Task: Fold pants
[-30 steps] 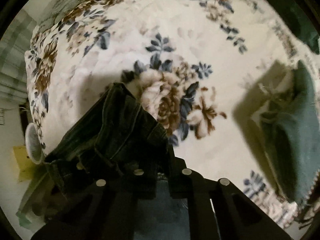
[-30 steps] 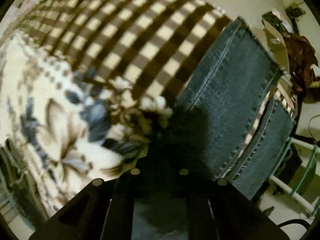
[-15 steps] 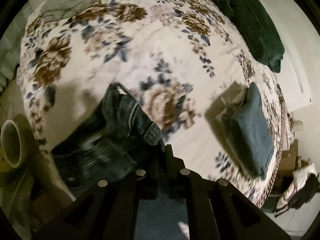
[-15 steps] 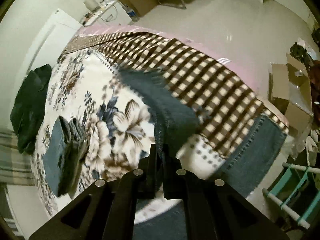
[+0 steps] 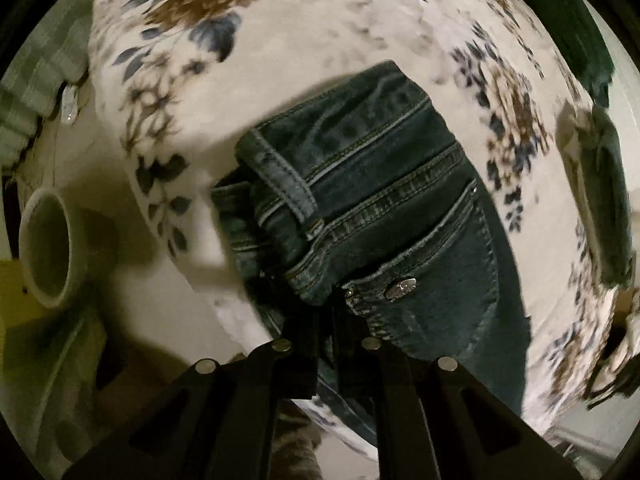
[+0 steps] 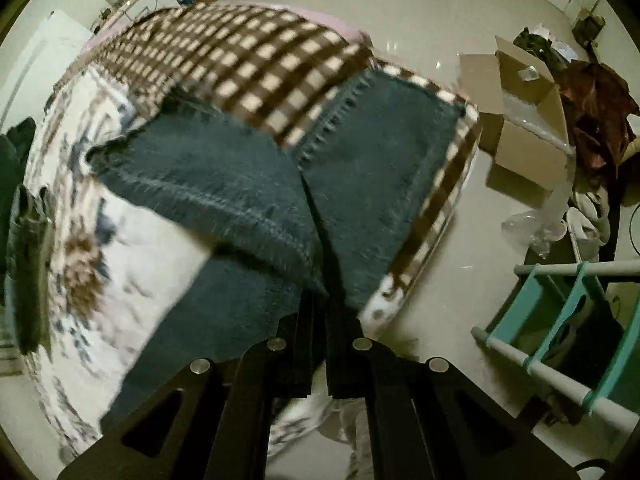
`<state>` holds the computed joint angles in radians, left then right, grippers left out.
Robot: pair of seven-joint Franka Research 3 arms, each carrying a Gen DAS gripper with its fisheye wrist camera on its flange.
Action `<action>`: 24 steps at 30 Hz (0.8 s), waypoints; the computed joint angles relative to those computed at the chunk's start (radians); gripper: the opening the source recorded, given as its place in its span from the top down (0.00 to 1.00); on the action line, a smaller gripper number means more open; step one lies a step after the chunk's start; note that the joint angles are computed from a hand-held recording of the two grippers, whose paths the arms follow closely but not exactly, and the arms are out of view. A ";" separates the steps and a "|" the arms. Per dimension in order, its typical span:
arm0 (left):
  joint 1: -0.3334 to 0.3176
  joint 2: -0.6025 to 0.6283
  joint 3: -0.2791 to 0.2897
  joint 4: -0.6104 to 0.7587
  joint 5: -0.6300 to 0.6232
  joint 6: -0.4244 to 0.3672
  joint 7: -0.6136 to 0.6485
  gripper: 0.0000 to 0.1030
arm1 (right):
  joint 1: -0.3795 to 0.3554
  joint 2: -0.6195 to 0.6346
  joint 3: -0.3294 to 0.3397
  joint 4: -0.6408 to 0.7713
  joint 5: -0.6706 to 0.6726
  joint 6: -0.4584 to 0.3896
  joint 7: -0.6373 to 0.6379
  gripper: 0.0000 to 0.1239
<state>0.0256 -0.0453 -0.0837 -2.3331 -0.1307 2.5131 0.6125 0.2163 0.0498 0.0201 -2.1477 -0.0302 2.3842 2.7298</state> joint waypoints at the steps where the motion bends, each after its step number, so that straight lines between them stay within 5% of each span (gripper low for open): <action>1: -0.001 0.003 -0.001 0.006 0.005 -0.004 0.005 0.95 | -0.002 0.013 -0.001 0.009 0.013 -0.018 -0.011 0.96; 3: -0.001 -0.004 -0.002 0.021 0.008 -0.042 0.014 0.91 | -0.013 0.026 -0.004 0.004 0.083 -0.050 -0.065 0.85; 4: -0.003 -0.014 -0.002 0.025 0.005 -0.054 0.017 0.91 | -0.016 0.030 -0.007 0.009 0.099 -0.082 -0.081 0.67; 7: -0.008 -0.050 -0.018 0.062 0.110 -0.139 -0.038 0.87 | -0.022 -0.016 -0.012 -0.024 0.104 -0.093 -0.108 0.39; 12: -0.044 -0.049 -0.068 0.161 0.344 -0.163 -0.127 0.22 | -0.012 -0.018 0.009 0.076 -0.088 -0.212 -0.176 0.34; 18: -0.127 0.132 -0.100 0.347 0.421 -0.169 -0.089 0.16 | 0.054 0.230 0.006 0.373 -0.313 -0.279 -0.476 0.32; 22: -0.189 0.275 -0.118 0.500 0.402 -0.196 -0.053 0.16 | 0.131 0.431 -0.040 0.580 -0.421 -0.421 -0.681 0.33; 23: -0.205 0.310 -0.123 0.542 0.397 -0.210 -0.042 0.16 | 0.150 0.444 -0.062 0.584 -0.450 -0.439 -0.687 0.37; 24: -0.217 0.330 -0.126 0.565 0.391 -0.212 -0.033 0.16 | 0.156 0.432 -0.081 0.563 -0.462 -0.433 -0.675 0.55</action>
<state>-0.1917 0.2844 -0.2093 -1.7684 0.2600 2.3011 0.5799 0.3719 0.4822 -0.0607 -1.5844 -0.4926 1.9515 2.0553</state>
